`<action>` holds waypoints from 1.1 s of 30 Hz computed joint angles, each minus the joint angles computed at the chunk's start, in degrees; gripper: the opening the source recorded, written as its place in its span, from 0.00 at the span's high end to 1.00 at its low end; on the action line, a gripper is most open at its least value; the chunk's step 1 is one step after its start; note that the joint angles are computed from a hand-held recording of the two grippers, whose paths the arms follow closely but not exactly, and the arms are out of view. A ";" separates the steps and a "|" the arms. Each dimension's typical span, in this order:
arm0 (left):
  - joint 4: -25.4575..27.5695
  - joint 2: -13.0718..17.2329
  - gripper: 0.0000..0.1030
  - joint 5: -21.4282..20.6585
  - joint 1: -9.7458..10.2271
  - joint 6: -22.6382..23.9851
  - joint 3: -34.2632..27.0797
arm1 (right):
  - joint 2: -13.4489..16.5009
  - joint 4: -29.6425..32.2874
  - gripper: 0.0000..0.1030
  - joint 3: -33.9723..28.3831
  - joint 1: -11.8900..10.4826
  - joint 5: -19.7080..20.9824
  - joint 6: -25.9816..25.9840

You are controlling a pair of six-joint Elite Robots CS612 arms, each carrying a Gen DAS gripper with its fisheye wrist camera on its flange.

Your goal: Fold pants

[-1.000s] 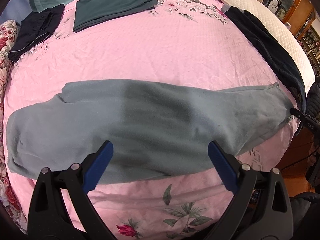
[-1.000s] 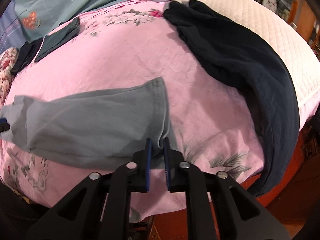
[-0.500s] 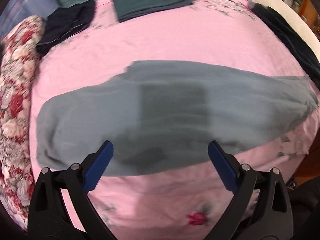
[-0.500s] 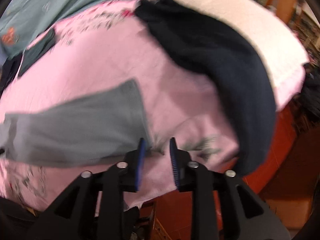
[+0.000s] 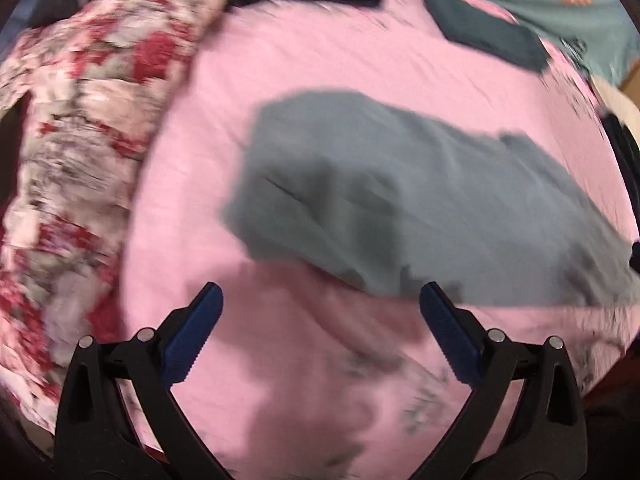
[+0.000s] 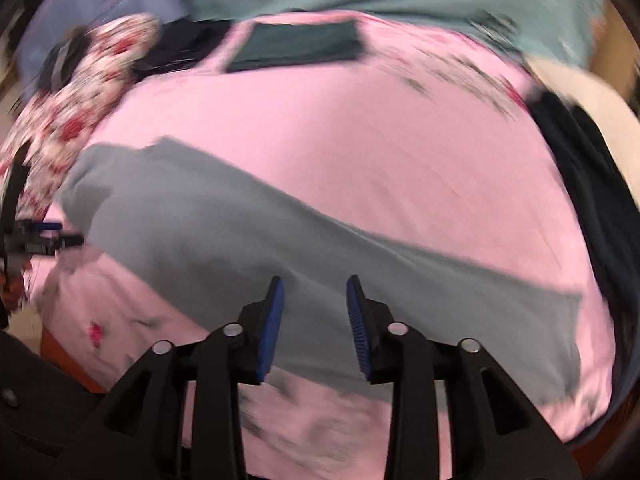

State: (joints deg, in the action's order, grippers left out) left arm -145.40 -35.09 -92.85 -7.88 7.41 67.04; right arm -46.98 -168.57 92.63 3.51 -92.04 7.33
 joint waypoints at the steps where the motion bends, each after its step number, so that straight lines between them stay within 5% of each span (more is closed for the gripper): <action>1: -0.83 0.73 0.03 -0.26 0.48 -0.68 -1.28 | 1.05 0.23 0.63 -2.00 0.66 1.74 -1.61; 9: 2.83 9.34 0.02 4.83 0.80 3.53 -13.98 | 10.07 9.73 0.63 -17.75 4.66 7.39 -5.91; 12: -3.11 8.60 0.02 7.30 0.22 7.57 -12.34 | 12.25 19.09 0.63 -22.33 5.74 0.21 -5.83; 15: -9.02 7.40 0.02 6.97 0.24 10.57 -10.19 | 11.47 13.90 0.63 -21.63 4.66 6.14 -2.89; 18: -14.28 6.73 0.02 7.84 0.06 10.47 -9.03 | 13.37 12.34 0.63 -25.90 4.22 7.71 -1.13; 20: -16.18 5.75 0.02 4.89 0.23 8.57 -8.02 | 15.55 13.21 0.63 -30.13 3.76 7.31 1.11; 23: -13.67 6.23 0.02 -2.90 0.75 6.82 -9.57 | 18.11 18.21 0.63 -35.49 2.11 12.84 2.60; 30: -2.36 10.58 0.02 1.43 -0.46 6.21 -15.02 | 22.28 43.47 0.63 -46.85 -0.33 26.77 -12.54; 33: -1.53 10.66 0.02 1.25 -0.29 4.11 -14.92 | 23.98 53.44 0.63 -51.38 -1.01 31.94 -19.86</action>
State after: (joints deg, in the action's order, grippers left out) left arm -146.93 -24.43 -91.60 -8.17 11.51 52.12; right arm -23.00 -115.14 41.24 2.50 -60.10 -12.53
